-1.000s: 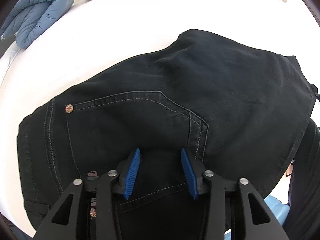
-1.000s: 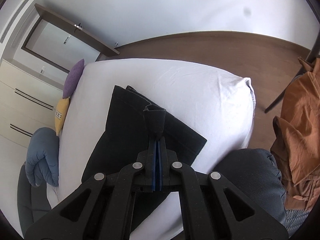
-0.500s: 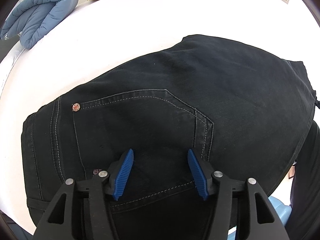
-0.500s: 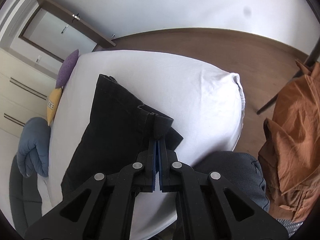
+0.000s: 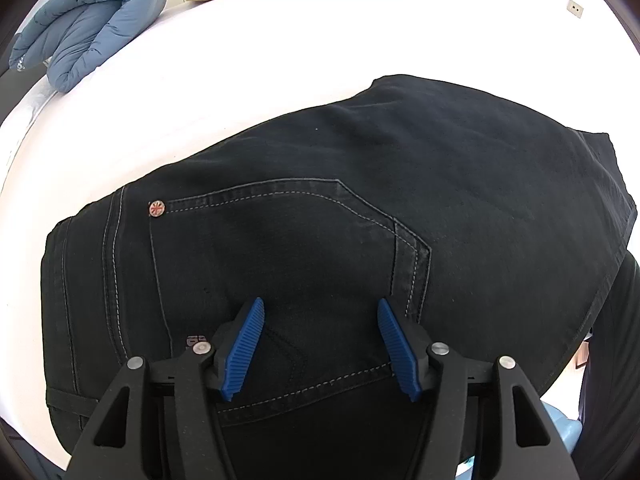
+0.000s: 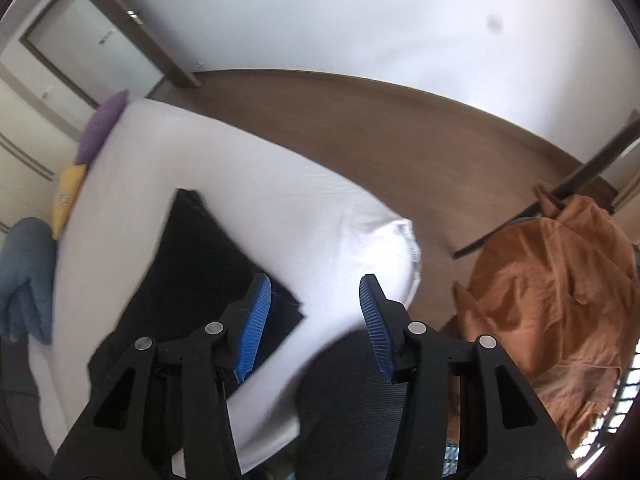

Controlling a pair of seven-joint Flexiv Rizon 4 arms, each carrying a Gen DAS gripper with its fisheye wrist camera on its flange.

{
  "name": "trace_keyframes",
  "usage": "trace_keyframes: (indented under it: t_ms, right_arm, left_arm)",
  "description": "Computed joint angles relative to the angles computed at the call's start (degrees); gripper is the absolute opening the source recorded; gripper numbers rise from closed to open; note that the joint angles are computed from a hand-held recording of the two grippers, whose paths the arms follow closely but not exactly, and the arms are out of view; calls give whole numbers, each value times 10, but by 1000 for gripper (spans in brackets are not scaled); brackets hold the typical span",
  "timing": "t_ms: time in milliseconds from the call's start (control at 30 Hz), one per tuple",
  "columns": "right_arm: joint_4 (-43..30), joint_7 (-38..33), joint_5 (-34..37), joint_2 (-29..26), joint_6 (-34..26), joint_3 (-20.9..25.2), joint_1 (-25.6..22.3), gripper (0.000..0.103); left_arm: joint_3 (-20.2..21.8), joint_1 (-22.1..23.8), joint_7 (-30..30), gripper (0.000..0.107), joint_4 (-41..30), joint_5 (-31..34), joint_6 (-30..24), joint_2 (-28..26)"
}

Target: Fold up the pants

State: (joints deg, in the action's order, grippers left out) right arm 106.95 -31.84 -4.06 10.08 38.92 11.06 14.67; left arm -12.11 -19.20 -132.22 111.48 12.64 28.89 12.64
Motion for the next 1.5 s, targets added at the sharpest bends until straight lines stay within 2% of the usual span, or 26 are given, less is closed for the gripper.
trace_keyframes:
  t_ms: [100,200,233,333,433,533,600,633,667,700,733,800,867,933,1000,1067,1167,1233,1267,1300,1333,1400,1467,1500]
  right_arm:
    - [-51,-70,46,-38,40,-3,30,46]
    - [-131,-194,152,-102,63,-2,64,46]
    - [-175,-241,185,-137,42,3,74,46]
    - [-266,-309,222,-217,4,25,87,44]
    - [-351,-346,289,-291,-45,49,81,44]
    - [-417,-356,281,-363,-116,58,93,43]
    - [-439,-350,228,-401,-160,44,118,32]
    - [-430,-351,213,-402,-148,41,126,24]
    - [-418,-351,203,-401,-112,37,130,15]
    - [-403,-338,184,-396,-76,28,139,12]
    - [-388,-314,148,-395,-41,8,149,2]
    - [-350,-238,50,-393,9,-42,173,0]
    - [-339,-188,33,-388,28,-49,166,2]
    - [-307,-175,22,-362,80,-39,155,8]
    - [-300,-248,34,-350,102,5,130,8]
    - [-317,-337,50,-348,58,41,114,9]
    - [-346,-439,143,-350,-2,96,100,9]
    - [-342,-491,161,-353,-19,105,113,9]
    - [-326,-489,138,-356,-13,89,135,9]
    - [-309,-465,118,-356,-7,77,147,8]
    - [-293,-441,135,-361,10,67,144,1]
    - [-258,-411,217,-358,104,70,113,0]
    - [-211,-336,195,-339,173,36,119,0]
    - [-184,-279,149,-326,197,6,134,0]
  left_arm:
    - [0,0,-3,62,3,0,-3,5]
    - [4,3,5,62,7,-4,-4,11]
    - [3,4,3,62,7,-4,-4,11]
    - [2,6,-1,62,9,-4,-4,14]
    - [1,9,-6,63,8,-3,-1,13]
    - [4,10,-7,63,18,-2,12,20]
    - [4,11,-11,63,26,0,23,26]
    - [4,12,-16,63,31,2,31,30]
    - [4,13,-20,63,37,3,37,36]
    - [3,15,-32,64,46,7,49,43]
    - [2,17,-39,66,52,9,57,48]
    - [1,21,-56,68,65,10,77,56]
    - [-5,26,-65,71,66,13,77,61]
    - [-9,30,-78,80,71,19,82,69]
    - [-11,32,-85,82,78,18,90,71]
    - [-19,37,-89,82,70,26,82,67]
    - [-27,36,-105,82,61,29,112,59]
    - [-37,38,-100,83,42,39,94,44]
    - [-38,36,-96,83,33,40,80,34]
    - [-36,32,-87,83,27,33,65,21]
    - [-32,29,-85,84,26,35,63,16]
    - [-25,23,-88,86,29,43,69,17]
    - [-20,19,-93,86,29,42,66,19]
    - [-19,18,-95,86,29,43,66,21]
